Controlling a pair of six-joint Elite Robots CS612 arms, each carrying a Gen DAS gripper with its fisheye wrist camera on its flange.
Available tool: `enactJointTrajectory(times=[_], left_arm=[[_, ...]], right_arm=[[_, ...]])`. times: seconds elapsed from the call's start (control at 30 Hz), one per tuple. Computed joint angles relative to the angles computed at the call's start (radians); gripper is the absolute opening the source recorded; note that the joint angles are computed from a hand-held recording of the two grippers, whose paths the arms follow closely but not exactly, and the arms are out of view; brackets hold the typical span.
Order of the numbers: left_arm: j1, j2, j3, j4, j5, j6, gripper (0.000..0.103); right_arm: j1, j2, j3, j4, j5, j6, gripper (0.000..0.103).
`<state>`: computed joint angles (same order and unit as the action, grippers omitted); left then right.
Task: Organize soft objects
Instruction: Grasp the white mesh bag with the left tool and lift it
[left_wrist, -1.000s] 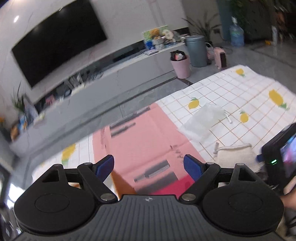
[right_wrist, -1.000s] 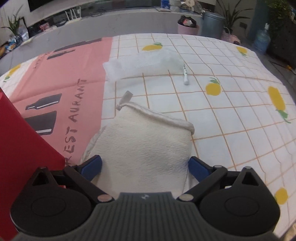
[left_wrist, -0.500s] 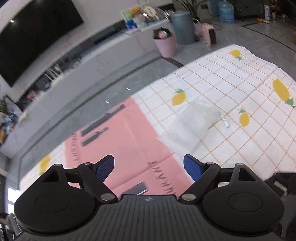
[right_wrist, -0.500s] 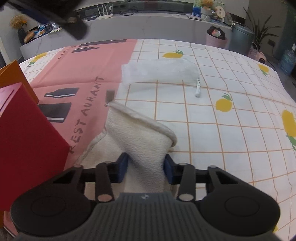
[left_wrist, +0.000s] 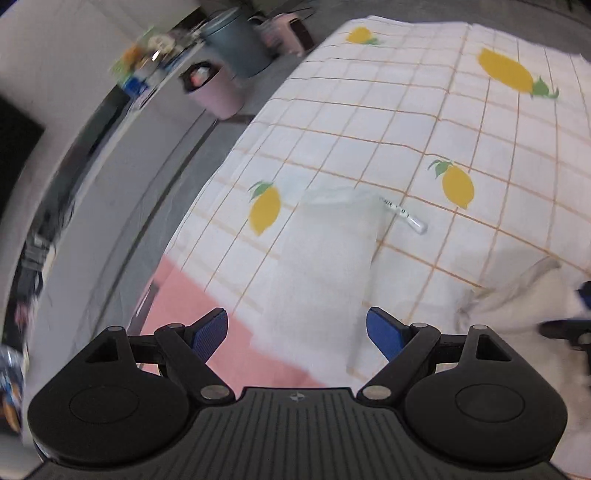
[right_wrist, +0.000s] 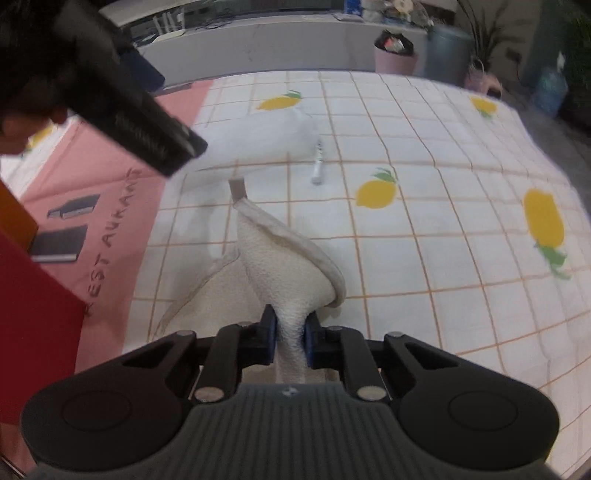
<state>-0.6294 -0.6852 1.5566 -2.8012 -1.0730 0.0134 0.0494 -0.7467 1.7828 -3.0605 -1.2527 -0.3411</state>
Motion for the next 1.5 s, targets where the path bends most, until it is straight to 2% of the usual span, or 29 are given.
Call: enactJointTrajectory(times=[0.17, 0.3, 0.5, 0.57, 0.6, 0.7, 0.73, 0.8, 0.87, 0.9, 0.93, 0.97, 1.0, 1.07, 1.2, 1.37, 1.5], left_arm=[[0.028, 0.062, -0.075, -0.029, -0.058, 0.038, 0.100], [0.051, 0.099, -0.134, -0.006, -0.081, 0.034, 0.101], [0.090, 0.116, -0.143, -0.098, -0.191, 0.037, 0.103], [0.099, 0.121, -0.140, -0.121, -0.204, 0.017, 0.103], [0.107, 0.120, -0.135, -0.135, -0.235, -0.010, 0.103], [0.144, 0.125, -0.124, -0.166, -0.375, -0.175, 0.103], [0.150, 0.128, -0.111, -0.217, -0.394, -0.191, 0.103], [0.146, 0.127, -0.088, -0.276, -0.392, -0.145, 0.101], [0.146, 0.122, -0.082, -0.286, -0.412, -0.143, 0.089], [0.144, 0.120, -0.078, -0.294, -0.410, -0.146, 0.070], [0.141, 0.118, -0.074, -0.305, -0.405, -0.153, 0.057], [0.141, 0.117, -0.076, -0.306, -0.402, -0.154, 0.031], [0.140, 0.116, -0.077, -0.302, -0.403, -0.155, 0.017], [0.134, 0.115, -0.078, -0.296, -0.386, -0.136, 0.005], [0.113, 0.112, -0.075, -0.284, -0.319, -0.108, 0.003], [0.097, 0.079, -0.043, -0.317, -0.270, -0.194, 0.003], [0.075, 0.028, -0.002, -0.322, -0.221, -0.207, 0.003]], right_arm=[[0.002, 0.006, -0.008, -0.012, -0.031, -0.008, 0.014], [0.007, 0.008, -0.011, -0.021, -0.040, -0.018, 0.015], [0.012, 0.011, -0.008, -0.048, -0.054, -0.023, 0.019], [0.011, 0.011, -0.006, -0.051, -0.055, -0.023, 0.020], [0.011, 0.012, -0.009, -0.050, -0.054, -0.022, 0.020], [0.012, 0.009, 0.000, -0.059, -0.056, -0.023, 0.020], [0.012, 0.009, 0.001, -0.062, -0.057, -0.024, 0.020], [0.012, 0.007, 0.003, -0.064, -0.057, -0.023, 0.020], [0.011, 0.008, 0.002, -0.063, -0.054, -0.022, 0.020], [0.011, 0.008, 0.002, -0.063, -0.053, -0.024, 0.020], [0.010, 0.007, 0.002, -0.063, -0.052, -0.029, 0.020], [0.010, 0.008, 0.003, -0.064, -0.050, -0.036, 0.020], [0.010, 0.008, 0.003, -0.066, -0.047, -0.043, 0.020], [0.009, 0.009, 0.002, -0.068, -0.043, -0.046, 0.020], [0.006, 0.009, 0.003, -0.066, -0.035, -0.051, 0.020], [-0.003, 0.007, -0.003, -0.040, -0.008, -0.060, 0.018], [-0.015, 0.000, -0.003, -0.032, 0.045, -0.045, 0.014]])
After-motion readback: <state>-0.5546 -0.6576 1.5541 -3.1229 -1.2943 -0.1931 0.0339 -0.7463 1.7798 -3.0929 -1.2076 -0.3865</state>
